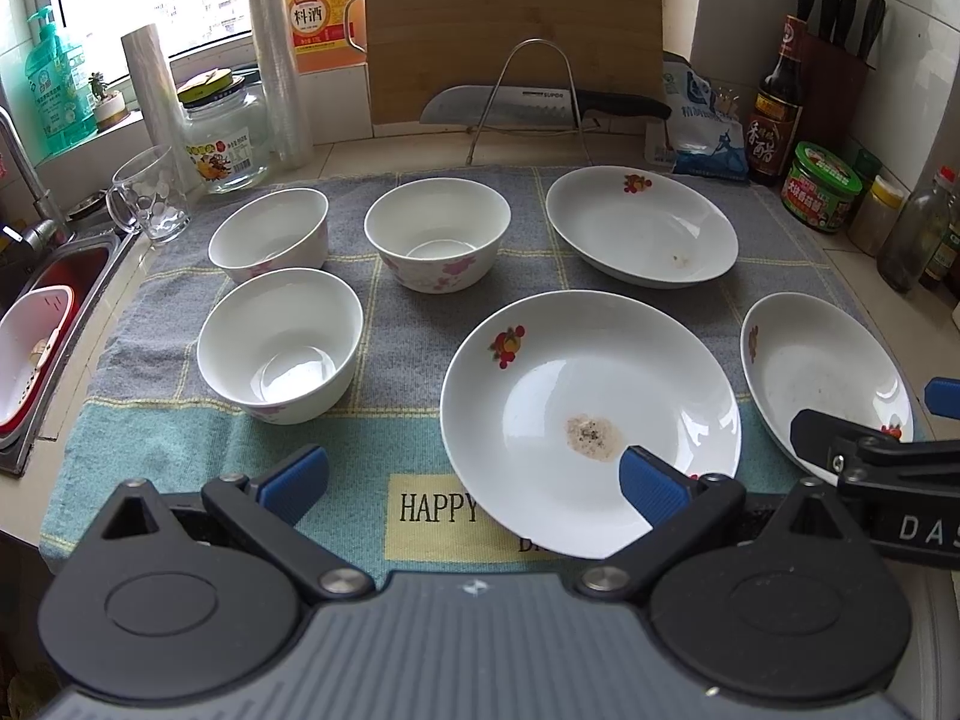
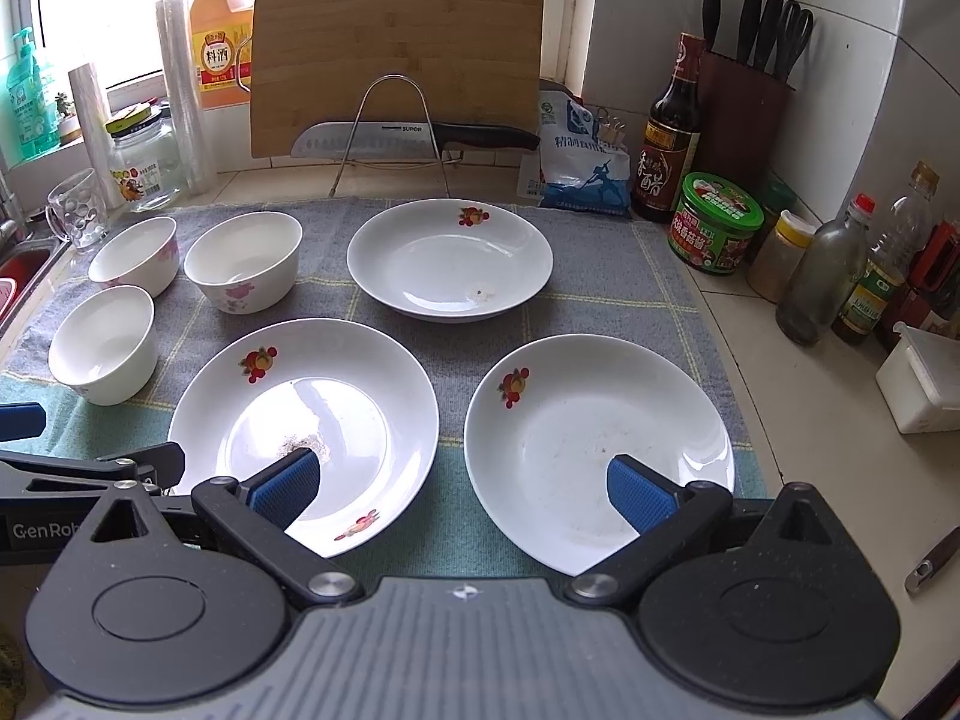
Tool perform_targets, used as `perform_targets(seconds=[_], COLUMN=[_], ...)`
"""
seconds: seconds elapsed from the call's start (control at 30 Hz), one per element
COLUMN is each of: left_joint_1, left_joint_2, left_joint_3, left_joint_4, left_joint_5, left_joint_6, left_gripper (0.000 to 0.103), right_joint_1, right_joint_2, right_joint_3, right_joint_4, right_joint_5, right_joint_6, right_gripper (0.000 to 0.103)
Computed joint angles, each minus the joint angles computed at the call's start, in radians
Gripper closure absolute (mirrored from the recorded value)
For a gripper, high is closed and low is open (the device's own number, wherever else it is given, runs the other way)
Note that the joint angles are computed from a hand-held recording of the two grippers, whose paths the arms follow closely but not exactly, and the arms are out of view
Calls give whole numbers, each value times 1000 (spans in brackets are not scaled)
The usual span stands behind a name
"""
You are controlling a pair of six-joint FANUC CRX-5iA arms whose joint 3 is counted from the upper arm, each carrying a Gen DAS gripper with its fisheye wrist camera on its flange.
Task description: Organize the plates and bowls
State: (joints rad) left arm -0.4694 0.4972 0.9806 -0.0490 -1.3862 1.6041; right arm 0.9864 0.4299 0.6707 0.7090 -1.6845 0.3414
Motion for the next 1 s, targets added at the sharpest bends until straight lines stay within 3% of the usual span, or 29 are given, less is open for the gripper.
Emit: perform_targets(seconds=[0.67, 1.0], left_joint_1=[46, 108], left_joint_2=[-7, -36], left_joint_3=[-43, -139], left_joint_4=[80, 223], left_joint_5=[38, 122], left_joint_6=[-79, -227], left_gripper=[1, 1], right_joint_1=[13, 29], right_joint_2=[51, 112], right_joint_3=[61, 124], right_joint_4=[27, 96], right_joint_5=[-41, -86], right_joint_6=[-21, -31], right_gripper=[0, 0])
